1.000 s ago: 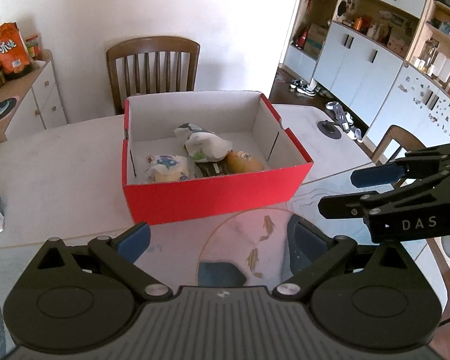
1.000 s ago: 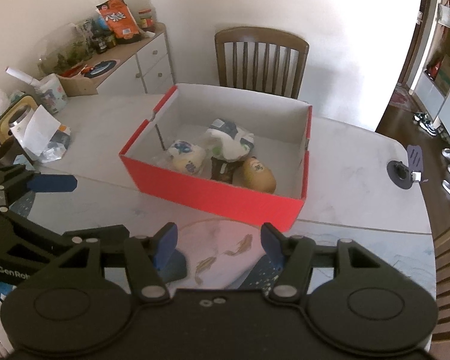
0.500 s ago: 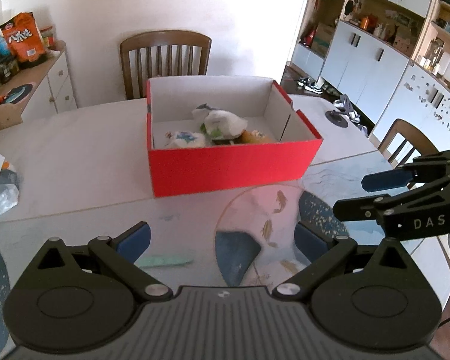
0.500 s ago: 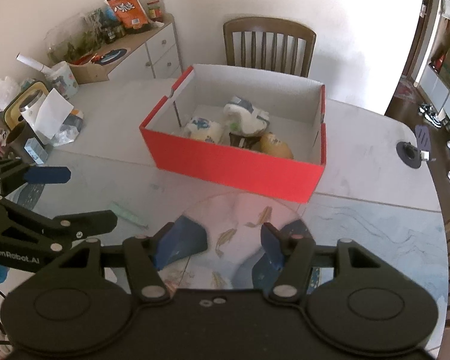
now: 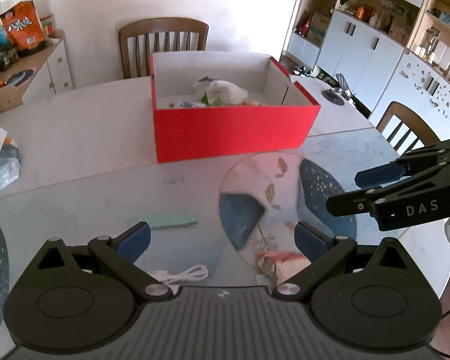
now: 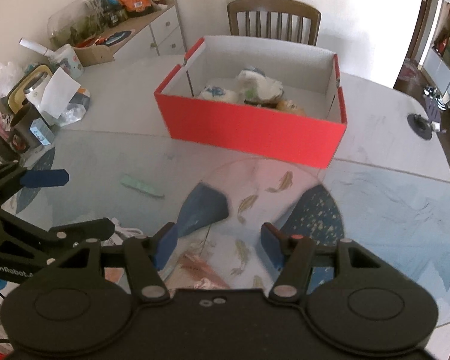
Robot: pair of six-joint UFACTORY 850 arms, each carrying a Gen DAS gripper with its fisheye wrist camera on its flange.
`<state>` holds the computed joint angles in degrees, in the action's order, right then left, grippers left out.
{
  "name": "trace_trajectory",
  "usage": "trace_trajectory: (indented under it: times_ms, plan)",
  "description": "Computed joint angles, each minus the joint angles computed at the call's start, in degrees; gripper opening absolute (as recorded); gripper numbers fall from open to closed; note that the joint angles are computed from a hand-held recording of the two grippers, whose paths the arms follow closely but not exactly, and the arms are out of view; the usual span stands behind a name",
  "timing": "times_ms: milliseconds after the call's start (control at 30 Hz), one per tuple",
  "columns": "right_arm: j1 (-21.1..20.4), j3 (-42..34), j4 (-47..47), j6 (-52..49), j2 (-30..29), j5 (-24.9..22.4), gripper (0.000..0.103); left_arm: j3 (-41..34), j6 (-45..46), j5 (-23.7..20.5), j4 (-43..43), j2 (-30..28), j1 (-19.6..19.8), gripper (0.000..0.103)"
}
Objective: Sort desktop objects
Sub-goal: 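Move the right tool down onto the silver EZHOUSE foil bag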
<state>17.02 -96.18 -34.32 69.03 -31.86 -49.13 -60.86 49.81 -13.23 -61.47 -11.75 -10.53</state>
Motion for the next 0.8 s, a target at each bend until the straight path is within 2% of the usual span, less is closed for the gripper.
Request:
trace_trajectory:
  times_ms: [333, 800]
  plan:
    - [0.88, -1.25, 2.68, 2.08, -2.16, -0.32, 0.062, 3.14, 3.67, -0.89, -3.88, 0.67, 0.56, 0.102]
    - [1.07, -4.58, 9.44, 6.49, -6.29, -2.11, 0.061, 6.74, 3.89, -1.81, -3.64, 0.17, 1.10, 0.102]
